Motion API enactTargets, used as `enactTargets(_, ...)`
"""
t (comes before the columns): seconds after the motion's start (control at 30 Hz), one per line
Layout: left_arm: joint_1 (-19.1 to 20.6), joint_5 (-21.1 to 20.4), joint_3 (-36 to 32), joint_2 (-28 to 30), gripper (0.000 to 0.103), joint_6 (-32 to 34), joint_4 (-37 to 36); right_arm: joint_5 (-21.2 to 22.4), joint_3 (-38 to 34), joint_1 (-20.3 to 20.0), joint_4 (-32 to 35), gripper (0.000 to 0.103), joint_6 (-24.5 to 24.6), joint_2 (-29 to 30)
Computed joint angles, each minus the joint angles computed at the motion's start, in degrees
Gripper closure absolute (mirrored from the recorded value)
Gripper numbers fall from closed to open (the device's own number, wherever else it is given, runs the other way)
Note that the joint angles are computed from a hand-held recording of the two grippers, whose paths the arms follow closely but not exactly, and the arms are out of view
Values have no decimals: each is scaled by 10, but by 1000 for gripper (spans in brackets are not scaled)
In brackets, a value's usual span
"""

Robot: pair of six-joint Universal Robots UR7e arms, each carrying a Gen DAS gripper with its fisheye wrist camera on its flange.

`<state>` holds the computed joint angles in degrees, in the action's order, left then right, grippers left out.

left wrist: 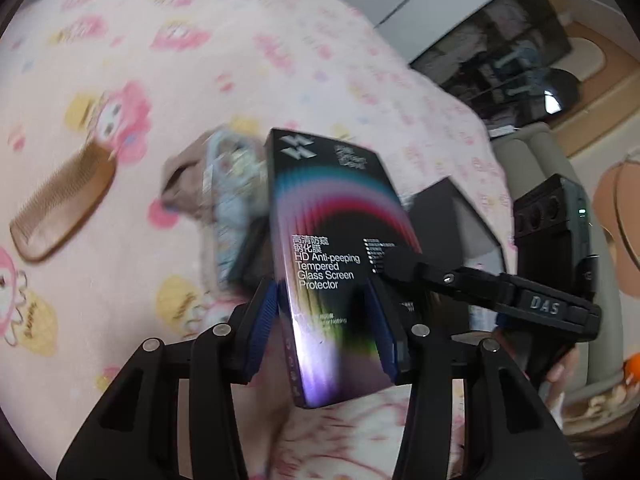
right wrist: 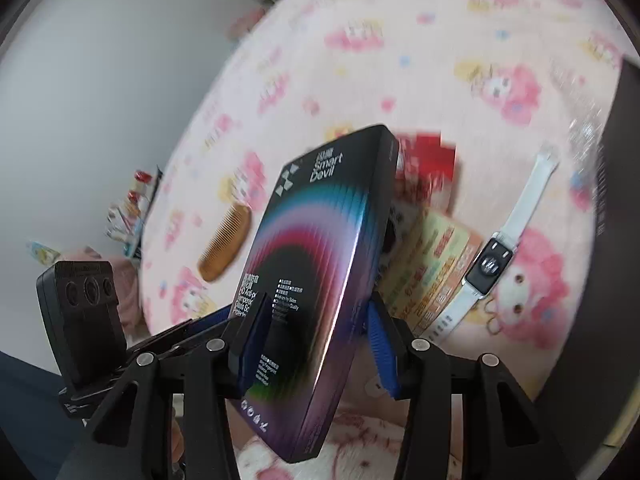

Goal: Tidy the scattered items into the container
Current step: 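Grasp the Smart Devil box with both grippers and lift it, then carry the Smart Devil box over the black box and lower it inside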

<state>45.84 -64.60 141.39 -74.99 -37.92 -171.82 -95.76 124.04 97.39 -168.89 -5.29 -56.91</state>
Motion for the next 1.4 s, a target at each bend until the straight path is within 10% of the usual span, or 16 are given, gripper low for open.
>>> enactTargets(0.27, -76, 9, -40, 40, 57, -17, 27, 29, 65, -19, -14, 60, -17, -116)
enactTargets(0.87, -137, -87, -216, 268, 57, 17, 33, 65, 173, -193, 104, 60, -96, -442)
enactTargets(1.4, -105, -117, -366, 408, 56, 35, 86, 63, 120, -295, 157, 60, -191, -452)
